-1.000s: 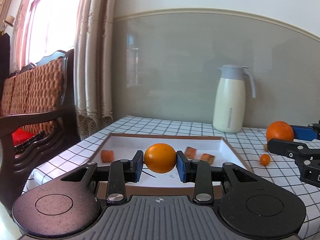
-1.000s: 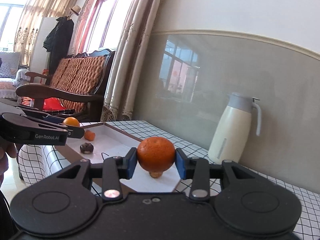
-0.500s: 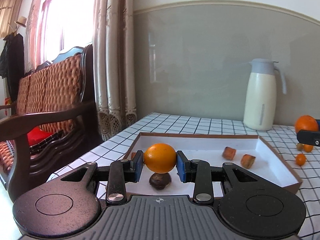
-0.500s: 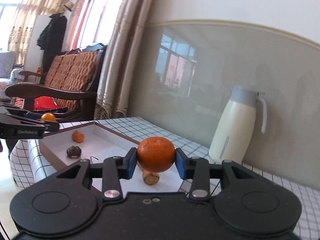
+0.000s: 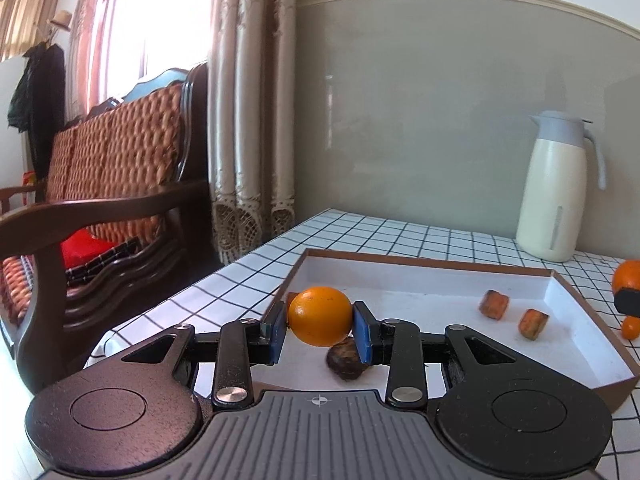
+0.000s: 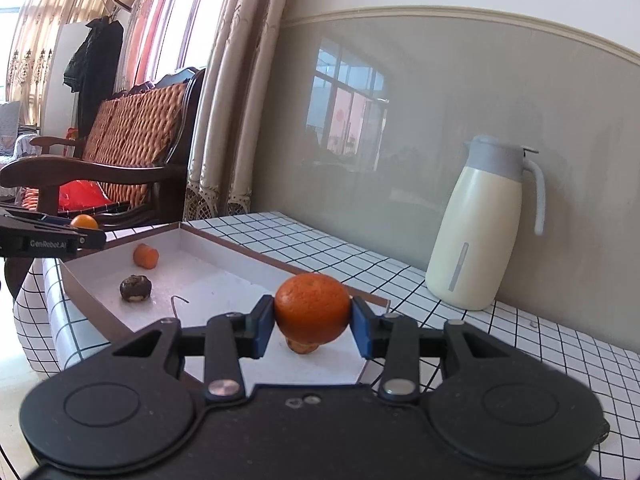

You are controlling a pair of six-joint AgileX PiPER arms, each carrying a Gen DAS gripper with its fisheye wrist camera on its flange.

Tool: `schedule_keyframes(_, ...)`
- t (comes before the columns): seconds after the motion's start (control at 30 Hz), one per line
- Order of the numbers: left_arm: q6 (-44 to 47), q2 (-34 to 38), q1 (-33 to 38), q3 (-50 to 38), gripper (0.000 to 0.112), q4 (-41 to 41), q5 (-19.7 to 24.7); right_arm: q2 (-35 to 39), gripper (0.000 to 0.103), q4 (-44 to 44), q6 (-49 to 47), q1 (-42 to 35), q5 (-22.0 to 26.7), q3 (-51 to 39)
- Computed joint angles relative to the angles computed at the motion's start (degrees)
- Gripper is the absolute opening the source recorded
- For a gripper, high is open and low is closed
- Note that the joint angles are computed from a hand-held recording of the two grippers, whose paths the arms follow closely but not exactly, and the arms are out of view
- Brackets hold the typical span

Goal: Organize fruits
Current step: 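Open both tools to drop the oranges into the white box, then move both tools back over the remaining oranges on the tablecloth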

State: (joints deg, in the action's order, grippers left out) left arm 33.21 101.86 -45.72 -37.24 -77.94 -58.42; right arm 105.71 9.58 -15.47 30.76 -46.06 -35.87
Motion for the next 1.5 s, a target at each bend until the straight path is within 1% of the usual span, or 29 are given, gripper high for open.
schedule_keyframes(0.3,1.1,1.3,3.1,-1.1,0.036,0.3,2.2,2.5,0.032,-1.7,1.4,-0.6,2.0,-3.1)
schedule_keyframes(0.53,1.5,2.2,4.2,-2.0,0.036,0.8,3.1,3.7,0.032,-4.0,2.9,-1.5,3.8,-5.1)
schedule_keyframes(0.57,2.0,2.4,4.2,-2.3,0.036,0.6,3.2,4.0,0.033,-4.6,3.2,-1.7,5.0,-5.9)
schedule_keyframes(0.6,3.5,3.2,4.0,-3.2,0.036,-1.1,2.5,4.5,0.033,-4.3,2.5,-1.6,6.5,-6.9)
schedule_keyframes(0.63,6.6,4.3,3.6,-4.7,0.037,-3.9,1.2,5.9,0.043,-1.6,-0.1,-0.9,5.8,-7.6)
schedule_keyframes(0.67,7.8,5.2,3.1,-5.4,0.061,-5.3,-0.5,7.0,0.058,3.4,-4.0,0.4,2.7,-7.5)
schedule_keyframes(0.7,6.7,5.7,2.1,-5.3,0.102,-5.7,-3.2,7.9,0.093,6.8,-5.6,1.6,-2.6,-6.6)
schedule_keyframes(0.73,4.0,6.2,0.8,-4.7,0.102,-5.6,-6.5,7.8,0.097,8.0,-5.4,2.1,-6.4,-5.7)
schedule_keyframes(0.77,1.7,6.3,0.0,-4.0,0.103,-5.0,-8.8,8.0,0.097,6.9,-4.4,1.7,-7.9,-5.3)
schedule_keyframes(0.8,1.2,6.0,0.0,-3.7,0.103,-4.8,-8.8,8.0,0.097,5.9,-3.0,1.1,-7.0,-5.7)
schedule_keyframes(0.87,1.2,5.8,0.8,-3.4,0.103,-4.3,-6.6,8.3,0.097,5.4,-1.3,0.4,-3.6,-6.8)
schedule_keyframes(0.93,1.8,5.6,1.3,-3.3,0.103,-4.0,-5.2,8.7,0.097,6.0,-2.4,0.6,-1.3,-7.8)
schedule_keyframes(1.13,2.1,5.6,0.6,-3.2,0.103,-3.3,-4.6,9.7,0.097,5.1,-2.5,1.9,-2.6,-8.0)
schedule_keyframes(1.33,3.3,5.7,-0.3,-3.7,0.103,-3.7,-4.9,8.9,0.097,5.6,-3.2,2.5,-2.5,-7.0)
schedule_keyframes(1.43,2.8,5.6,-1.3,-3.4,0.103,-4.3,-6.7,8.4,0.097,5.4,-2.9,2.3,-2.4,-6.4)
schedule_keyframes(1.5,1.9,5.9,-2.7,-3.2,0.103,-4.8,-9.9,7.8,0.097,4.7,-2.3,2.2,-2.8,-5.5)
